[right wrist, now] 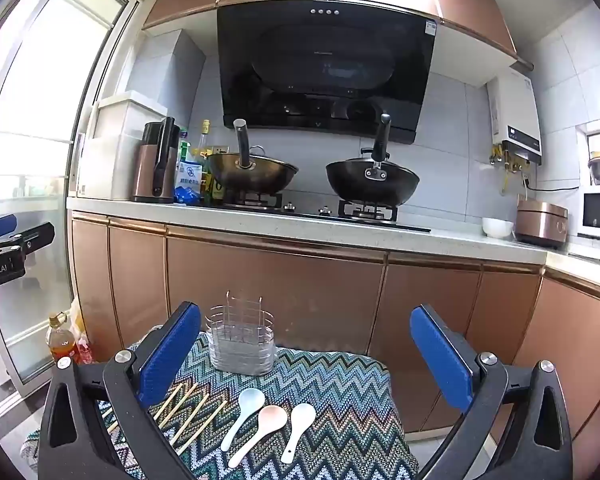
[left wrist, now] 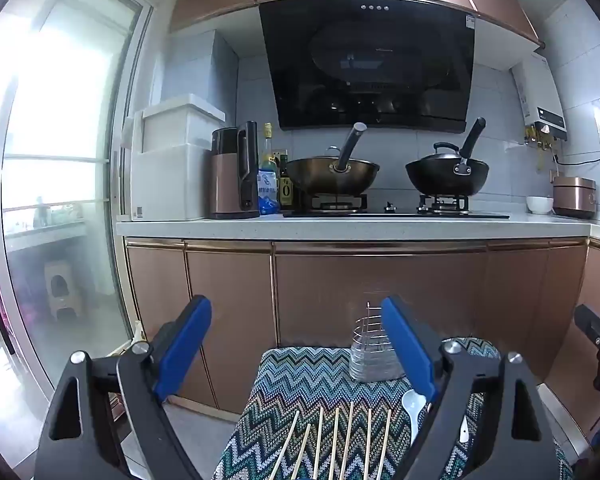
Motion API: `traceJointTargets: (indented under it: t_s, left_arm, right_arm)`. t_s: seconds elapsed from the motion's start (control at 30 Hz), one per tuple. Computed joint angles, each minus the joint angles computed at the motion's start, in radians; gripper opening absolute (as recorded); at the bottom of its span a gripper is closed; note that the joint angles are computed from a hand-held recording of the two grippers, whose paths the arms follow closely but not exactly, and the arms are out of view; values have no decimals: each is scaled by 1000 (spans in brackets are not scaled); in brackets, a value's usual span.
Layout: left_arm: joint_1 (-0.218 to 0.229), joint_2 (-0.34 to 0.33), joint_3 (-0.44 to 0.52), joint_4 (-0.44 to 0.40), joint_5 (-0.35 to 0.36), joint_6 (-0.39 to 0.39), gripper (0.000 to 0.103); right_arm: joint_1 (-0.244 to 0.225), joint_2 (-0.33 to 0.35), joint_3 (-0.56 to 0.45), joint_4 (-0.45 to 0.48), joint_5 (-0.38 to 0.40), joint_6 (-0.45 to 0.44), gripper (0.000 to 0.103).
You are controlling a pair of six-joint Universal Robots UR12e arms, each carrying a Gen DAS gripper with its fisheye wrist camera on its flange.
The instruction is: Organize utensils
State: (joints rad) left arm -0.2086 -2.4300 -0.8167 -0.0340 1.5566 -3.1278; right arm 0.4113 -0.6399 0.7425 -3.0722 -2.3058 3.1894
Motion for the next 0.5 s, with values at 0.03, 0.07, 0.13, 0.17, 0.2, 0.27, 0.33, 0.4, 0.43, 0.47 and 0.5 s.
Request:
traceJointTargets:
  t_s: [0.03, 0.07, 0.13, 0.17, 0.2, 0.27, 0.33, 0.4, 0.43, 0.47, 0.5]
  left_arm:
    - [0, -1, -1, 9, -3, 3, 86]
    - [1, 0, -2, 7, -6, 2, 86]
    - [2, 2, -4, 4, -13, -1, 86]
    - [2, 3, -4, 2, -17, -1, 86]
    - [0, -1, -2, 2, -19, 1, 86]
    - [1, 5, -10, 2, -28, 5, 86]
    - [3, 8, -13, -8, -42, 5, 86]
    - [4, 0, 5, -21, -37, 9, 86]
    - [3, -2, 7, -19, -32, 11, 86]
    - [3, -3, 9, -18, -31, 11, 86]
    - [3, -4, 10, -20, -32, 10, 86]
  right_arm:
    - [0, 1, -2, 2, 0, -1, 103]
    - [0, 3, -5, 2, 0, -3, 103]
    - [1, 7, -13, 4, 2, -5, 103]
    - [1, 10, -19, 8, 3, -4, 103]
    - [1, 15, -27, 14, 3, -4, 103]
    - [0, 0, -2, -11, -15, -6, 103]
    - [4, 3, -8, -13, -22, -2, 103]
    - [5, -2, -2, -13, -25, 7, 103]
    - [5, -4, -1, -14, -28, 9, 103]
    - [3, -3, -4, -9, -28, 12, 103]
    - [-2, -2, -8, -5, -25, 17, 103]
